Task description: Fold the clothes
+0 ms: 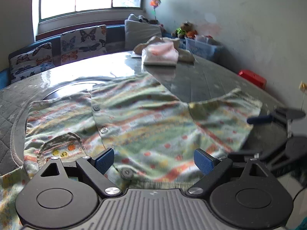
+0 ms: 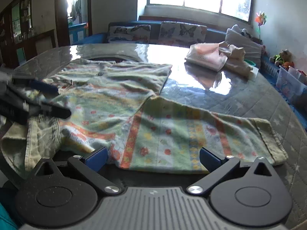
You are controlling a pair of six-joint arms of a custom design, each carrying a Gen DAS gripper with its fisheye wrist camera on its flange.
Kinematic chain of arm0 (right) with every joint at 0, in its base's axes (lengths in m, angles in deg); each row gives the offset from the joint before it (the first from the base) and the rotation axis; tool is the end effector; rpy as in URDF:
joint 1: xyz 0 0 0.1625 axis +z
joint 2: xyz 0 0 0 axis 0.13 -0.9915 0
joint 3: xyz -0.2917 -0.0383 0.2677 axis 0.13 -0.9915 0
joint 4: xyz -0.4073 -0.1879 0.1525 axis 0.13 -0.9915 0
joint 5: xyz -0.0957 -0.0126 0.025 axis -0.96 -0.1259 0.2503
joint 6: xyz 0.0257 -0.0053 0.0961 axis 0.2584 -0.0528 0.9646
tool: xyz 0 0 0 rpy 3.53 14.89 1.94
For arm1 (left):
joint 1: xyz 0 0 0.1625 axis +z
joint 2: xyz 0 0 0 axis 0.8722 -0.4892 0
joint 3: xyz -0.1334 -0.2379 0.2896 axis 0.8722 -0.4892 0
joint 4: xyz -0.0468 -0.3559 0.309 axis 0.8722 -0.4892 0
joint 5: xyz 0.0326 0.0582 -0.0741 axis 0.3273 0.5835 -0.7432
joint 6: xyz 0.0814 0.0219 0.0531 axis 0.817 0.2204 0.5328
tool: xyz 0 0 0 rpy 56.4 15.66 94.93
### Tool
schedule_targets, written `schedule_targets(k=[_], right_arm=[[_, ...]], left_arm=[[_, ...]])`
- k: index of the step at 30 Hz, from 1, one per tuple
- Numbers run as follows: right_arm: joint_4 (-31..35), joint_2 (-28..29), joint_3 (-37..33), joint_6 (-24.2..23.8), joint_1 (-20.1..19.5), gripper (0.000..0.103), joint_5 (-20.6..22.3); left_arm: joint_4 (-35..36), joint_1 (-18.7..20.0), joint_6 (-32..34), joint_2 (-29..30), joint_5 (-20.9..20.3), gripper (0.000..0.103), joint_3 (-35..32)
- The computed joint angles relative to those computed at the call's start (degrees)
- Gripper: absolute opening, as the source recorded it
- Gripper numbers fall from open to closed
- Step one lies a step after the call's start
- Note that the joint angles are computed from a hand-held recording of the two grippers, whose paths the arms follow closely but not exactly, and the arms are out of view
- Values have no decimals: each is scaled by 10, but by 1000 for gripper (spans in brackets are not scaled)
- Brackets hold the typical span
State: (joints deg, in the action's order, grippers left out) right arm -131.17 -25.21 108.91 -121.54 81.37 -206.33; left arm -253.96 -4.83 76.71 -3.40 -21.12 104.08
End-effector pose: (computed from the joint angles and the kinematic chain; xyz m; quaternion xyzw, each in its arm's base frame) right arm 0.0721 -0.4743 0.1691 0.1214 -0.8283 0.3933 0.3800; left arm -0.2171 -0.6073 0.0300 0.4913 0.8404 -0.1882 0.1302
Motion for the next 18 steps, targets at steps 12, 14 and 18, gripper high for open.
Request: schedule_targets(k=[12,14,18], right_arm=[[-23,-33,13,38,-18,103,9],[-30,-43,12,47,-25,102,-2],[-63,-64,8,66,-54,97,-30]], left_arm=[[20,-1,14,-1,6,92,0],[26,-4,6,-1,2,92,-5],[32,-10,-7,2,-5,94,-17]])
